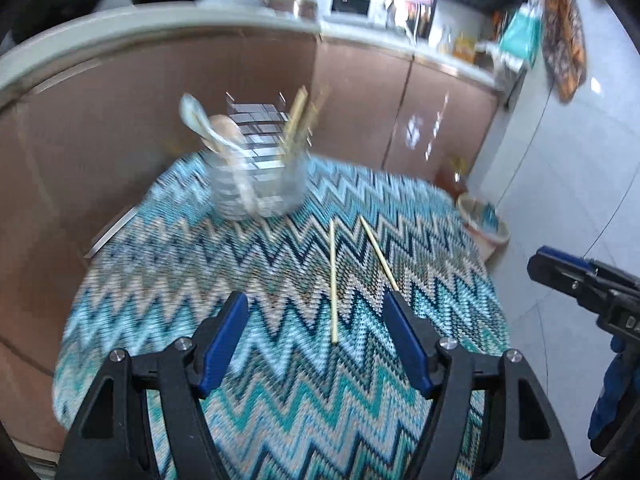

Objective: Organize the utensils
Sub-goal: 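Grasp a chopstick with left tool while right tool grips the last chopstick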

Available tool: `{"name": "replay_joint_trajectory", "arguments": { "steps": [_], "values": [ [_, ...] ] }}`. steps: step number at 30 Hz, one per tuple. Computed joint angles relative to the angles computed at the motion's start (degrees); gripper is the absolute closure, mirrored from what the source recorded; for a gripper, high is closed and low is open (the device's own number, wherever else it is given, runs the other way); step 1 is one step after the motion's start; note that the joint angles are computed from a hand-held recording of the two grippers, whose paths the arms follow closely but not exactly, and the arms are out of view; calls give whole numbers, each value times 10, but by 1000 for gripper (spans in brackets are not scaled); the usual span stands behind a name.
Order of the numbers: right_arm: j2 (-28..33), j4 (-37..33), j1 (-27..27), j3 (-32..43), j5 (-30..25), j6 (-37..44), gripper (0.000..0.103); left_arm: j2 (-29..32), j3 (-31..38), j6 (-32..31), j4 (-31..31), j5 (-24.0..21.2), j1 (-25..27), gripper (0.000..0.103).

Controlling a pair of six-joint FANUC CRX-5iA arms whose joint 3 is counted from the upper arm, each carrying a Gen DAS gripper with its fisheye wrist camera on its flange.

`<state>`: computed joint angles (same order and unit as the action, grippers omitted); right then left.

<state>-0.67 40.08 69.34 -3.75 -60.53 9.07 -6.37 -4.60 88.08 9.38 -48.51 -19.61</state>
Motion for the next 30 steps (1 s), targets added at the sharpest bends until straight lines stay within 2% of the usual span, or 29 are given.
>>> {"name": "replay_joint_trajectory", "arguments": {
  "steps": [3,8,10,16,19,25,30],
  "values": [
    [18,-55,-43,18,20,50,66,84,70,0,4,-38,-12,36],
    [54,-148,-109,48,41,122,68,237,230,21,-20,-121,-32,45],
    [71,-182,-130,64,44,152,69,285,279,22,-12,-151,-33,57],
    [147,-297,-190,163,24,282,72,385,388,32,0,-215,-29,75],
    [190,-337,-213,223,-2,328,74,413,416,30,4,-237,-24,83],
    [267,-406,-248,327,-50,392,83,413,403,2,20,-217,-15,94],
    [322,-426,-260,395,-98,413,90,403,389,-5,15,-202,-15,97]
  ]
}}
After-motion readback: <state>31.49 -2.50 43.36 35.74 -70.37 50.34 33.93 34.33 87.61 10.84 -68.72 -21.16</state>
